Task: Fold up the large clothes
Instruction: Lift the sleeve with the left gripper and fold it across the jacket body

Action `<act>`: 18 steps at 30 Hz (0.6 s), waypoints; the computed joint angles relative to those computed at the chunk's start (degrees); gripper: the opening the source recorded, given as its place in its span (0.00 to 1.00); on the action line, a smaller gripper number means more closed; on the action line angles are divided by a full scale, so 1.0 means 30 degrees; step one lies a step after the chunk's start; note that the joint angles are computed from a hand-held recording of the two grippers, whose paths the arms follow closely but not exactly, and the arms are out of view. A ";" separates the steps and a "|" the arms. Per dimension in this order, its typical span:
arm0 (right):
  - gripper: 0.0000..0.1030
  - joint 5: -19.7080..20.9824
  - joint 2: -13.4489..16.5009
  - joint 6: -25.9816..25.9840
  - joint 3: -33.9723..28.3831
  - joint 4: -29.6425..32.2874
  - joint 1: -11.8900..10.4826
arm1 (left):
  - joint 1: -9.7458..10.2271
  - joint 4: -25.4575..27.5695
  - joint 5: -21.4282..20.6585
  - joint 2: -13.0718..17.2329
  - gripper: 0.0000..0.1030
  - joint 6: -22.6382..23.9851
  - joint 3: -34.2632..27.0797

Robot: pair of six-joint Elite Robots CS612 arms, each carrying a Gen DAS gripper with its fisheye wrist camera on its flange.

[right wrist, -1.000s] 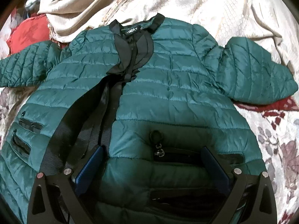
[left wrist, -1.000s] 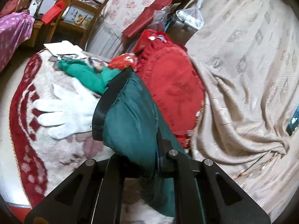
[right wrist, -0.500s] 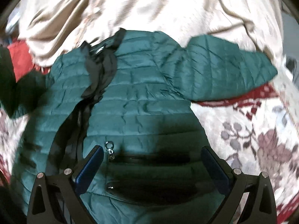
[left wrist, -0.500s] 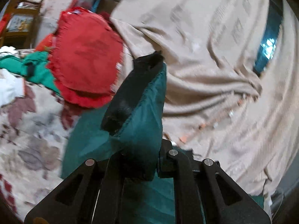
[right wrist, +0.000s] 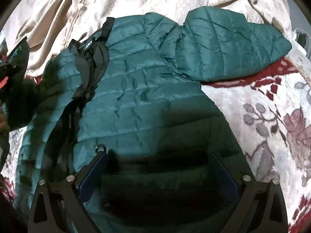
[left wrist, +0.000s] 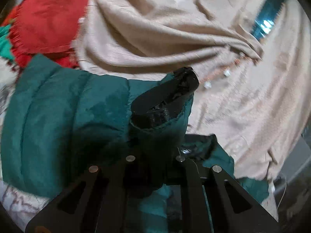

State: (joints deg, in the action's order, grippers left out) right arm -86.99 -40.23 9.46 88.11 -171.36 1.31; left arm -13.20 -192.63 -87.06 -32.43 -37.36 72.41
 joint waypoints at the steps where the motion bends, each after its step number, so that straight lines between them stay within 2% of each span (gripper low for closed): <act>1: 1.00 -0.0188 0.0078 -0.0019 -0.0076 -0.0070 0.0044 | -0.0006 -0.0004 -0.0546 0.0140 0.08 0.0394 -0.0265; 2: 1.00 -0.0320 0.0133 -0.0056 -0.0134 -0.0156 0.0076 | 0.0008 0.0188 -0.1443 0.0342 0.08 0.0881 -0.0676; 6: 1.00 -0.0336 0.0150 -0.0177 -0.0167 -0.0190 0.0062 | -0.0138 0.1447 -0.3406 0.1091 0.08 0.2310 -0.2056; 10: 1.00 -0.0185 0.0152 -0.0069 -0.0165 -0.0202 0.0040 | -0.0419 0.3581 -0.4576 0.1888 0.08 0.3643 -0.3504; 14: 1.00 -0.0165 0.0127 -0.0053 -0.0157 -0.0142 0.0026 | -0.0530 0.5180 -0.6185 0.2475 0.08 0.4017 -0.4431; 18: 1.00 -0.0067 0.0108 0.0003 -0.0134 -0.0156 0.0014 | -0.0637 0.5955 -0.7594 0.2687 0.08 0.5015 -0.4752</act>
State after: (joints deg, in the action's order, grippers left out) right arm -87.19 -39.91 9.47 87.71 -171.83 1.35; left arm -15.11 -174.76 -109.84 -24.37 -22.31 58.15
